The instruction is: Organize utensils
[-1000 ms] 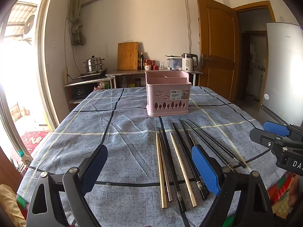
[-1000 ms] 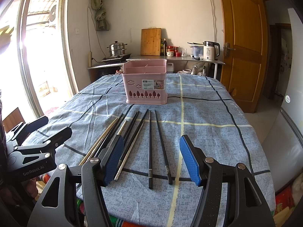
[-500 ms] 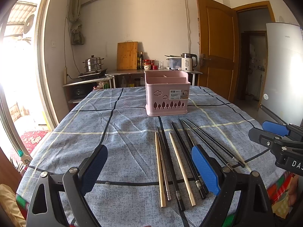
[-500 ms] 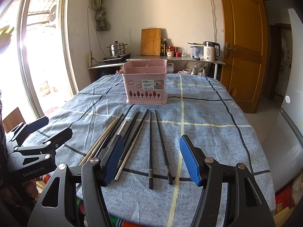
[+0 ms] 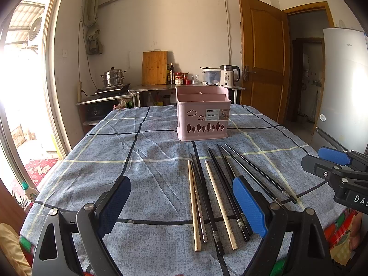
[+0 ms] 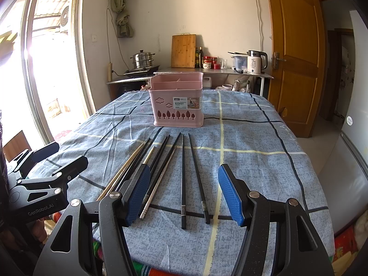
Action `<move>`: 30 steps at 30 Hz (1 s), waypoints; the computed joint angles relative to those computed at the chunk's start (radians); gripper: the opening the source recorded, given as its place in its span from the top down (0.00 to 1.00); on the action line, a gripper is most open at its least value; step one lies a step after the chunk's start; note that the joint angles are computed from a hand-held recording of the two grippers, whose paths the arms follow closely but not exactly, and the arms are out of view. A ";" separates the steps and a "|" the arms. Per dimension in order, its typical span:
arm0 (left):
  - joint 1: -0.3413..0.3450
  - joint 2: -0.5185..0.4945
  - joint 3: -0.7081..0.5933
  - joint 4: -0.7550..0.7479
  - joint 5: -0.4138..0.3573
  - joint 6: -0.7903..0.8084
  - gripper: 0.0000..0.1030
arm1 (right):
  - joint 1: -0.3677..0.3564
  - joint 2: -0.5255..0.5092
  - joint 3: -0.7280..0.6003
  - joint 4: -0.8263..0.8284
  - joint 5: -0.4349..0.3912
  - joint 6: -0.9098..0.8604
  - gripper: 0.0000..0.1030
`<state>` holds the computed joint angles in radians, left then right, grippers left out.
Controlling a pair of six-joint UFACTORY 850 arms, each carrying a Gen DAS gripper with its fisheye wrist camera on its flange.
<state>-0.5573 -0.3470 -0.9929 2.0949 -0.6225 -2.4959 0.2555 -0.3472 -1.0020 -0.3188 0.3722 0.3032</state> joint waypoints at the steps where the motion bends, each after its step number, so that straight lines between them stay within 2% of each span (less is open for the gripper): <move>1: -0.001 0.000 0.000 -0.003 -0.001 0.004 0.12 | -0.001 -0.001 0.000 -0.002 0.002 0.001 0.40; 10: 0.003 0.000 -0.002 -0.005 0.009 -0.001 0.12 | 0.000 0.000 0.000 -0.008 0.000 0.008 0.40; 17: 0.028 -0.025 -0.030 -0.001 0.052 0.016 0.12 | -0.003 -0.019 -0.019 -0.039 -0.012 0.034 0.40; 23: 0.089 -0.055 -0.068 0.156 0.187 -0.117 0.13 | -0.009 -0.057 -0.064 -0.105 -0.031 0.100 0.40; 27: 0.102 -0.109 -0.135 0.017 0.208 0.074 0.13 | -0.012 -0.089 -0.106 -0.163 -0.054 0.148 0.40; 30: 0.121 -0.155 -0.192 -0.064 0.245 0.173 0.21 | -0.015 -0.117 -0.143 -0.220 -0.077 0.197 0.40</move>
